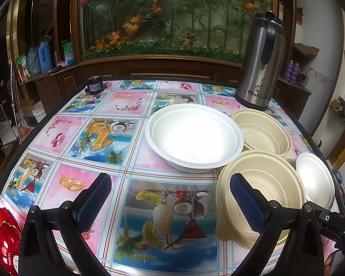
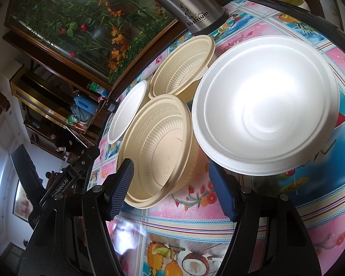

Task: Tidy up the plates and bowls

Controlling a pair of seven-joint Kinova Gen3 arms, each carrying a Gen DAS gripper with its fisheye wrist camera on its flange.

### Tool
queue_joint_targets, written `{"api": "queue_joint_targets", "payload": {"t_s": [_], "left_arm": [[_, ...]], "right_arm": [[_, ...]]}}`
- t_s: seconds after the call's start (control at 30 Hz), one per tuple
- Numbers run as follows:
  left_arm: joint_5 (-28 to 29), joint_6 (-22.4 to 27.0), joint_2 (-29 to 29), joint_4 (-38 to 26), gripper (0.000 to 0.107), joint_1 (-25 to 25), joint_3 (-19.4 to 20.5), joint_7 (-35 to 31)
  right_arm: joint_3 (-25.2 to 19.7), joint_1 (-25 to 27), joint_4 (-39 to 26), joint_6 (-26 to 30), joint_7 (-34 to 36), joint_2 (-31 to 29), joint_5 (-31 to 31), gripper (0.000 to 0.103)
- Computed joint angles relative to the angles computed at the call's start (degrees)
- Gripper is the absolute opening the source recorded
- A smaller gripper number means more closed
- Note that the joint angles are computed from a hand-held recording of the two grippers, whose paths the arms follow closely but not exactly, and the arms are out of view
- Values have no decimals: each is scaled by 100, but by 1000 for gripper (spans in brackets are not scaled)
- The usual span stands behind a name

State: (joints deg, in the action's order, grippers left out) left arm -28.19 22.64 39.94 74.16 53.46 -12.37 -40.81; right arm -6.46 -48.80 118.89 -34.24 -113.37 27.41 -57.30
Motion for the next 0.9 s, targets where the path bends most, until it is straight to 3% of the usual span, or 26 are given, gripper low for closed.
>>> {"api": "queue_joint_targets", "payload": {"t_s": [0.13, 0.33, 0.57, 0.7, 0.9], "left_arm": [[26, 24, 15, -31, 103, -62, 96, -78], [277, 270, 94, -235, 103, -380, 541, -534], [843, 453, 178, -436, 103, -878, 1201, -1355], [1159, 674, 291, -630, 103, -992, 1349, -1713], [1633, 719, 344, -689, 102, -1254, 1644, -2238]], "right_arm": [[16, -68, -10, -95, 67, 14, -92, 68], [-48, -69, -78, -232, 93, 53, -190, 68], [-111, -27, -113, -411, -36, 98, -205, 68], [-134, -7, -146, -436, -94, 135, -245, 68], [-47, -138, -364, -350, 578, 164, -819, 66]]}}
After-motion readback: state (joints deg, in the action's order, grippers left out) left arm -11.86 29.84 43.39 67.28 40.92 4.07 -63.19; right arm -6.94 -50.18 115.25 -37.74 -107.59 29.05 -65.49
